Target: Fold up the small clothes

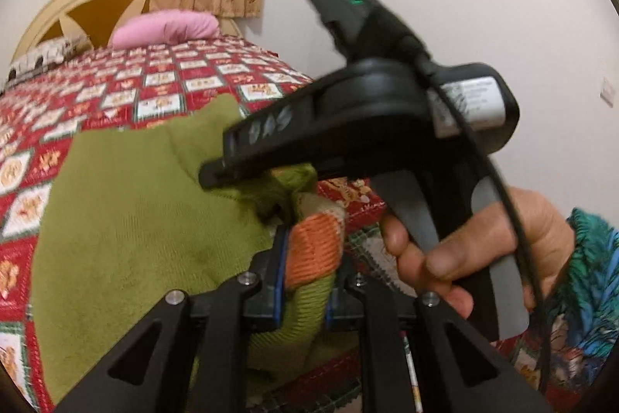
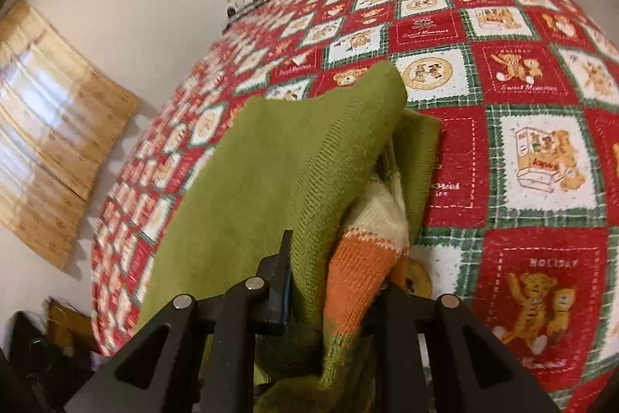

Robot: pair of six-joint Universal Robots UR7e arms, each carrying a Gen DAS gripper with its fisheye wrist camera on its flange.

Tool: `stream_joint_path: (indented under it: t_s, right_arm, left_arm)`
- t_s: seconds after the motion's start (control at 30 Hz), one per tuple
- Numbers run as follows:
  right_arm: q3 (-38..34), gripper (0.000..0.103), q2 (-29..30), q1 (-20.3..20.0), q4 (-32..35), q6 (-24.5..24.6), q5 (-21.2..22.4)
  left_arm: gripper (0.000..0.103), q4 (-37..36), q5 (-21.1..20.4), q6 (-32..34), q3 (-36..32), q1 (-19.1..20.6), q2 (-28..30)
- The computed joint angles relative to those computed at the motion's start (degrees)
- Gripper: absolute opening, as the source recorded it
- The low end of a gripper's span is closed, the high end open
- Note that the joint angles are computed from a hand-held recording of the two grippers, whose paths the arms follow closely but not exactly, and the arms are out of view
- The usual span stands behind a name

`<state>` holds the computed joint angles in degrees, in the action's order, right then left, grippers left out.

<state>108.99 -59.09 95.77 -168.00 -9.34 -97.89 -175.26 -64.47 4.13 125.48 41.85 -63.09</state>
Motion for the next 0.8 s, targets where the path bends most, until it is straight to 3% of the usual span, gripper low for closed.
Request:
stream_joint_path:
  t_s: [0.13,0.37,0.43,0.53,0.73,0.8]
  right_arm:
    - [-1.65,0.056,-0.11,-3.09,1.52,3.66,10.26]
    - [-10.14,0.058,4.56,-5.54,7.43,6.35,17.64]
    - [-12.6,0.058,5.94,-5.11,10.09,5.41,16.43]
    - [-11.44,0.014,6.18,-2.52,5.3,1.36,9.55]
    - [-3.78,0.014,3.25,1.58,-10.5,-16.66,7.45]
    - [-4.93,0.015,4.6,2.03,-10.51,-15.4,1.13]
  left_arm:
    - [0.015,-1.03,0.69,-0.31,0.73,-0.87,1.01]
    - [0.015,0.79,0.57,-1.55,0.22,-0.47,1.48]
    - [0.015,1.57,-0.14,-1.96,-0.34,0.23,1.59]
    - [0.015,1.85,-0.67,-2.49,-0.38,0.45,1.4]
    - [0.015,1.61,-0.83,-1.68,-0.08,-0.06,1.53]
    - [0.015,2.75,-0.92,-2.11,-0.37,-0.03,1.63]
